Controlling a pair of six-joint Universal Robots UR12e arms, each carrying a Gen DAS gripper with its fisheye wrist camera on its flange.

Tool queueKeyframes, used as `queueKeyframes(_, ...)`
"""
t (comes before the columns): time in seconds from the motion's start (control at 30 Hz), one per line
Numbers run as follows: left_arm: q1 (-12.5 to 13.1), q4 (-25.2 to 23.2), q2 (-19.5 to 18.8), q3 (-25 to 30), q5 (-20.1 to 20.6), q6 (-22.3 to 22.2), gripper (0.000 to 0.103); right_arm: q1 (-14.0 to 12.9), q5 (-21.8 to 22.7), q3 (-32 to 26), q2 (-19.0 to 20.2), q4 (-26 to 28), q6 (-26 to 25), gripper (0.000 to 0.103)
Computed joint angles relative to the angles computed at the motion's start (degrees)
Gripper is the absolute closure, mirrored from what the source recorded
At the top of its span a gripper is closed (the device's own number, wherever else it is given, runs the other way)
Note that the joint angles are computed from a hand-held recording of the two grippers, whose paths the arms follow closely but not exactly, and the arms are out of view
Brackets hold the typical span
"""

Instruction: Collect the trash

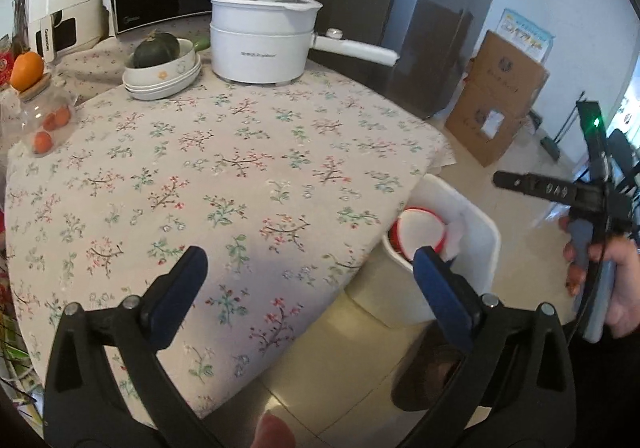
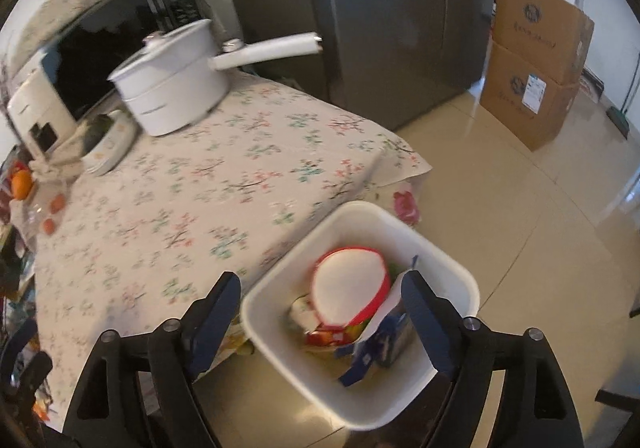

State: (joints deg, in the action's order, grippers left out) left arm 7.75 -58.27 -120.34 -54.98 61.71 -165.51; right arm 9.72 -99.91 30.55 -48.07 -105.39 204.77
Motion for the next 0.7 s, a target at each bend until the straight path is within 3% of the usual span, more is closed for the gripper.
queueKeyframes(0.2, 1.1, 2.9, 2.1, -3.3, -1.3, -1.9, 0.001, 2.9, -5.7, 5.6, -2.9, -5.5, -2.7, 0.014)
queueKeyframes(0.4, 1.6, 10.2, 5.1, -8.4, 0.8, -3.2, 0.001, 5.5, -11.7, 10.6, -5.5, -9.1, -3.2, 0.013)
queueKeyframes(0.7, 1.7, 11.5, 8.1, -12.6, 1.8, -3.0, 0.001, 8.0, -18.7, 18.4, -9.6, -15.0, -2.6, 0.008)
